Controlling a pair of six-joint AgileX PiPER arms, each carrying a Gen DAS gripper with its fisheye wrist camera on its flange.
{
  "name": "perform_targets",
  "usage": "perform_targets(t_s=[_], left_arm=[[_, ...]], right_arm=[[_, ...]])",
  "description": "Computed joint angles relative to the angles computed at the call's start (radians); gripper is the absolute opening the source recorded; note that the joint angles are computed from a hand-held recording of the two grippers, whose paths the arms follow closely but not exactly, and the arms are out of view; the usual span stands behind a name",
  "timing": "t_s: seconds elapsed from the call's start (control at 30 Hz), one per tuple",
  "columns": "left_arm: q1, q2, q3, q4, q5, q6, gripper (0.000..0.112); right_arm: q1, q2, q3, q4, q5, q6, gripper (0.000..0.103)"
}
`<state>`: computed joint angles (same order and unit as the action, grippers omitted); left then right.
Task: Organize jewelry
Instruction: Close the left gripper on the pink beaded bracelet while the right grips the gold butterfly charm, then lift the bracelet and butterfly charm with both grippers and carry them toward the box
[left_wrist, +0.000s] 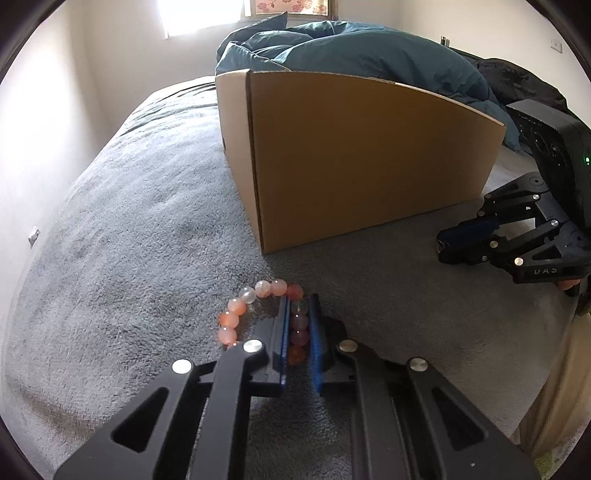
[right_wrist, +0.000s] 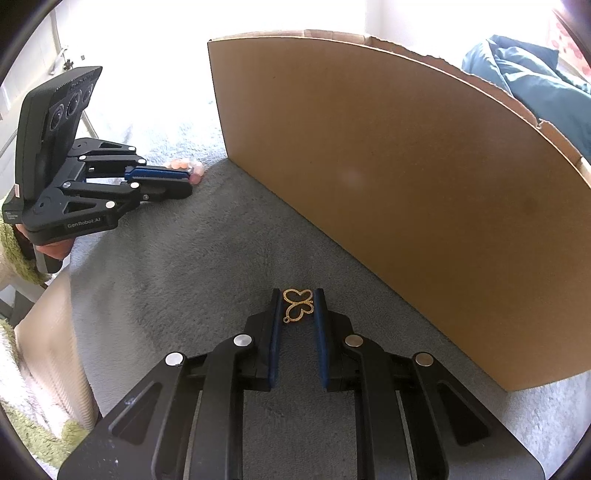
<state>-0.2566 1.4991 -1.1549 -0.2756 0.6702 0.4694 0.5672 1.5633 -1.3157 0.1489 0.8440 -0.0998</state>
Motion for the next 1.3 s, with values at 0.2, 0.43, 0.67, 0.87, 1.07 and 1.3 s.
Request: perform_targets(t_s=[0.2,0.43,0.67,0.87,1.07,1.3], left_arm=[[0.001,-0.013,0.004,-0.007,0.006,0.002,0.009],[-0.021,-0.041,-0.008,0.012,0.025,-0.013,0.009],[-0.051,-0.088,-0.016,0.068,0.051,-0.072,0.009],[-0.083,-0.134,-0.020,0.125,0.079,-0.130,0.009],[-0.106,-0.157,-0.038,0.158,0.096,-0.161,0.009],[-0.142,-0.201,-0.050,0.204,0.120,-0.206,0.009]], right_arm=[[-0.004,-0.012,0.008,-0.004,-0.008,0.011,0.014],[0.007,-0.057,0.020,-0.043,0.002,0.066,0.014],[0.014,-0.110,0.025,-0.074,0.013,0.113,0.014],[0.028,-0.141,0.014,-0.104,0.028,0.153,0.014],[0.063,-0.166,0.013,-0.152,0.033,0.213,0.014],[0.108,-0.223,0.016,-0.218,0.066,0.288,0.014]])
